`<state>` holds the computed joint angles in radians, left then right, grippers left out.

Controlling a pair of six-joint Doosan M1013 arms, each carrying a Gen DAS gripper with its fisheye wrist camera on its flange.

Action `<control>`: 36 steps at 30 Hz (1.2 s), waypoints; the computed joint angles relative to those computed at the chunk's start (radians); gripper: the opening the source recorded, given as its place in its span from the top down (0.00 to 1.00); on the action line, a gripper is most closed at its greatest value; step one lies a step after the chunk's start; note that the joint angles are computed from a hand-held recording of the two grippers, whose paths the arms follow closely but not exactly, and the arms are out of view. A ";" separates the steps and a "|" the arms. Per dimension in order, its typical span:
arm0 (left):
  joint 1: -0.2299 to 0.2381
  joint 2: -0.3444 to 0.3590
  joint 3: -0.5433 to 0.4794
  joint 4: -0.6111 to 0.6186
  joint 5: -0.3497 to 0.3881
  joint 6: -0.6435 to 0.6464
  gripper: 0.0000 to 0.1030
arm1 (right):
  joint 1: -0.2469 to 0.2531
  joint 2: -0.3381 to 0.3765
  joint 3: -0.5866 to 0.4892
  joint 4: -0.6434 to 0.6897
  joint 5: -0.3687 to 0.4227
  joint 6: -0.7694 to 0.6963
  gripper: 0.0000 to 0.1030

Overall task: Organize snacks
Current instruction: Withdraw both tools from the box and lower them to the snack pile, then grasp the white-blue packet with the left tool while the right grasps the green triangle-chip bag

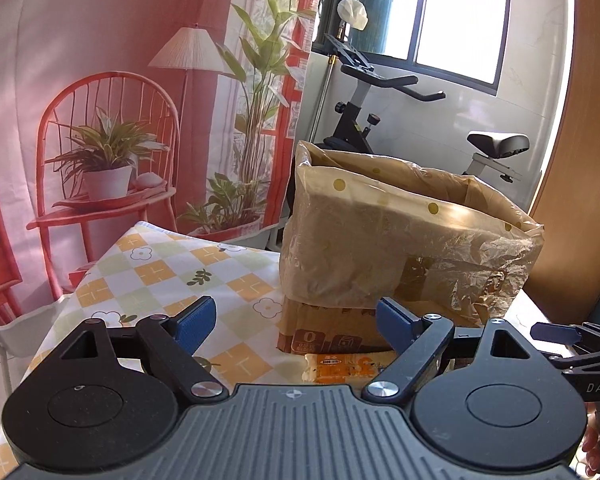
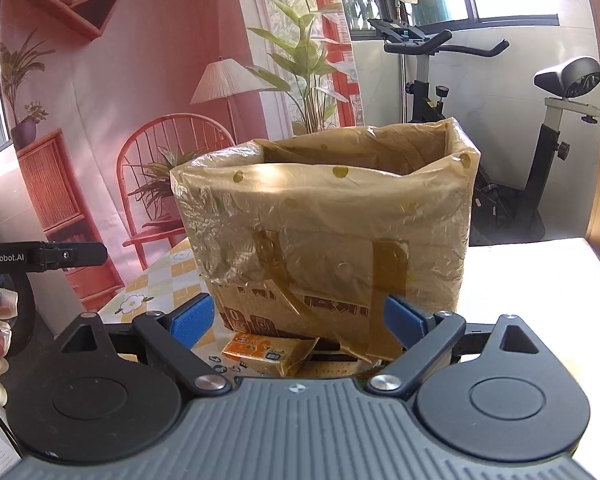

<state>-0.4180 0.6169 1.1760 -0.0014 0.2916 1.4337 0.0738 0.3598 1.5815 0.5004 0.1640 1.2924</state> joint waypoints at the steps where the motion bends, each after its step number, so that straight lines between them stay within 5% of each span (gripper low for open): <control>1: -0.002 -0.001 0.007 0.034 -0.003 -0.035 0.14 | 0.004 0.004 0.000 -0.097 0.016 0.080 0.07; 9: 0.001 0.002 0.038 0.004 0.051 -0.041 0.14 | 0.023 0.044 -0.012 -0.300 0.169 0.274 0.07; 12: 0.004 0.004 0.044 -0.037 0.069 -0.002 0.15 | 0.027 0.057 -0.017 -0.325 0.193 0.321 0.16; 18: 0.003 0.025 0.035 -0.090 0.109 0.043 0.22 | 0.022 0.049 0.000 -0.228 0.160 0.196 0.26; 26: -0.009 0.103 -0.065 -0.197 0.187 0.219 0.28 | 0.017 0.028 0.038 -0.341 0.063 0.348 0.28; 36: -0.039 0.201 -0.195 -0.004 0.283 0.095 0.29 | 0.011 0.019 0.065 -0.511 0.010 0.549 0.28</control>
